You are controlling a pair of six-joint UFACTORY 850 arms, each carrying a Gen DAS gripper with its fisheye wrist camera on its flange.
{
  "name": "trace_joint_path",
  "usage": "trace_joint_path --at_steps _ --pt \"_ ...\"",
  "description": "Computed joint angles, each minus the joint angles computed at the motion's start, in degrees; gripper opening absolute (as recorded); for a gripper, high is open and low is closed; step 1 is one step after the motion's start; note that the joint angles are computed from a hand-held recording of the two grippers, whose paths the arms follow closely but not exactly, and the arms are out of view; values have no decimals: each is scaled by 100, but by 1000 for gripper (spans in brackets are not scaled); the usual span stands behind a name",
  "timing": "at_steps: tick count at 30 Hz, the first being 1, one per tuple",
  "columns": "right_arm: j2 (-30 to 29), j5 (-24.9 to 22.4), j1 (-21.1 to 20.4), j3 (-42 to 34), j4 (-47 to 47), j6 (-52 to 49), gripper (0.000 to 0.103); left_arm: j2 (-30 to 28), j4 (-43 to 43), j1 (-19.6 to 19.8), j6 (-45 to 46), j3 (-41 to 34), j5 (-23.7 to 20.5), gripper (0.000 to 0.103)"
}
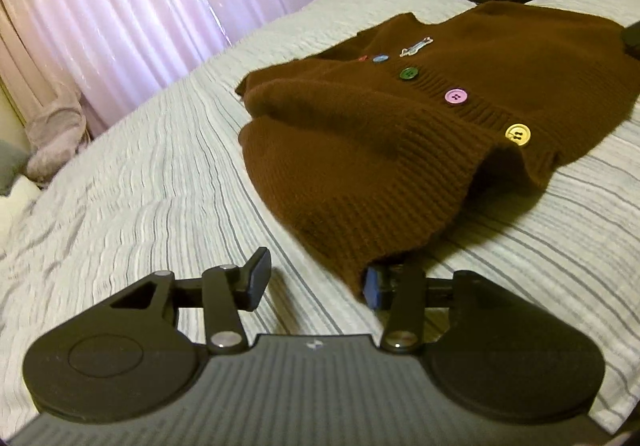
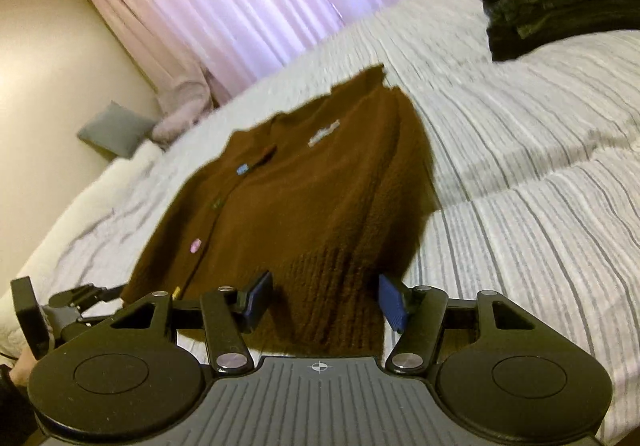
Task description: Fold clothes
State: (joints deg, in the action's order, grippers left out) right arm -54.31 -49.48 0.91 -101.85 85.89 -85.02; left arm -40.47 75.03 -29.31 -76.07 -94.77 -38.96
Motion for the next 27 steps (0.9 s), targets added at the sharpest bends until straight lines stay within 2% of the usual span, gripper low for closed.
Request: trace_joint_path --at_steps 2,5,9,10,11,14,16,20,23,25,27 --pt "92 -17 -29 223 314 -588 61 -2 132 -34 -336 29 -71 42" --pt "245 -27 -69 520 534 -1234 61 -24 -154 -93 -661 -69 -234 41" --pt "485 153 -54 845 511 -1994 61 -192 -343 -217 -296 -397 -641 39" --pt "560 233 -40 962 583 -2363 61 -262 -457 -230 -159 -534 -773 35" --pt "638 340 -22 1084 676 -2728 61 -331 -562 -242 -28 -670 -904 25" --pt "811 660 28 1353 804 -3509 61 -460 -733 -285 390 -944 -1238 3" --pt "921 882 52 1573 1183 -4388 61 -536 -770 -331 631 -1117 -1463 2" --pt "1014 950 69 1882 1971 -6077 61 -598 -912 -362 937 -1342 -1648 2" --pt "914 982 140 1833 2221 -6641 61 -626 -922 -354 980 -1388 -1671 3" --pt "901 981 195 1890 2675 -7266 61 -614 -864 -355 895 -1310 -1633 8" --pt "897 969 245 1883 2897 -7441 61 -591 -720 -377 726 -1161 -1597 17"
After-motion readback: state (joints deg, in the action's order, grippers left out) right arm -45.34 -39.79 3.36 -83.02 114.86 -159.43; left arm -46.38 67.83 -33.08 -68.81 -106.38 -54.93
